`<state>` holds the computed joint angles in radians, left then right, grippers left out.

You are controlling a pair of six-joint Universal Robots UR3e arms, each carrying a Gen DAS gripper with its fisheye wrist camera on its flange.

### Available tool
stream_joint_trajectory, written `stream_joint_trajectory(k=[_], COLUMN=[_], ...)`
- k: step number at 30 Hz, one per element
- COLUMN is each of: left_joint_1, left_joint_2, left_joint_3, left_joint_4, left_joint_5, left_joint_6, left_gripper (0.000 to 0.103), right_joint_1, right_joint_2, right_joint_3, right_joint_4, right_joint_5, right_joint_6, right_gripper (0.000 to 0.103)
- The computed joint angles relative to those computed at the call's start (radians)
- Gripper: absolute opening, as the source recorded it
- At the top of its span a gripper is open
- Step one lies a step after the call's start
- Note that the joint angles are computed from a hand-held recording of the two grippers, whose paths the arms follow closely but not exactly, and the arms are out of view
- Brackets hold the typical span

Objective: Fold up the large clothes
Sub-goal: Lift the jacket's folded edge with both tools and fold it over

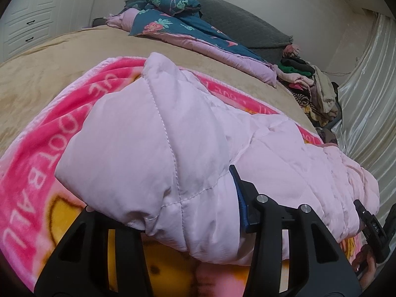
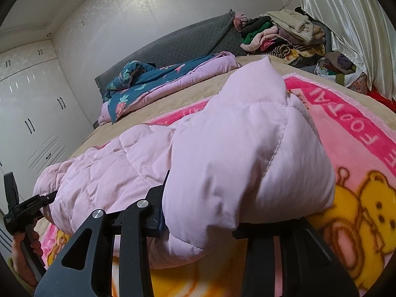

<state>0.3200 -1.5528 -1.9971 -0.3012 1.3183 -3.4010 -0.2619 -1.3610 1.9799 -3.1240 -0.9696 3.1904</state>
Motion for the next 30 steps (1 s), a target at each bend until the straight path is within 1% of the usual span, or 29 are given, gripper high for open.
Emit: stream_joint_trajectory(k=[9, 15, 18, 21, 24, 30], left_joint_1=[0.006, 0.04, 0.041, 0.057, 0.048, 0.064], left_joint_2=[0.06, 0.177, 0.235, 0.295, 0.315, 0.416], left_joint_3=[-0.051, -0.149, -0.188, -0.226, -0.23, -0.266], left_joint_4=[-0.011, -0.012, -0.024, -0.049, -0.066, -0.141], left_joint_5=[0.001, -0.026, -0.022, -0.036, -0.028, -0.037], left_joint_6=[0.012, 0.037, 0.04, 0.049, 0.044, 0.067], left_gripper=[0.038, 0.038, 0.038, 0.038, 0.038, 0.038], right_joint_1=[-0.007, -0.036, -0.051, -0.071, -0.083, -0.103], right_joint_2=[-0.031, -0.075, -0.104, -0.135, -0.137, -0.17], right_joint_3=[0.02, 0.056, 0.078, 0.104, 0.101, 0.13], right_joint_4=[0.016, 0.034, 0.049, 0.065, 0.079, 0.093], right_joint_5=[0.011, 0.039, 0.05, 0.067, 0.08, 0.096], right_joint_6=[-0.009, -0.034, -0.048, -0.07, -0.082, -0.107], right_gripper=[0.035, 0.035, 0.035, 0.035, 0.035, 0.035])
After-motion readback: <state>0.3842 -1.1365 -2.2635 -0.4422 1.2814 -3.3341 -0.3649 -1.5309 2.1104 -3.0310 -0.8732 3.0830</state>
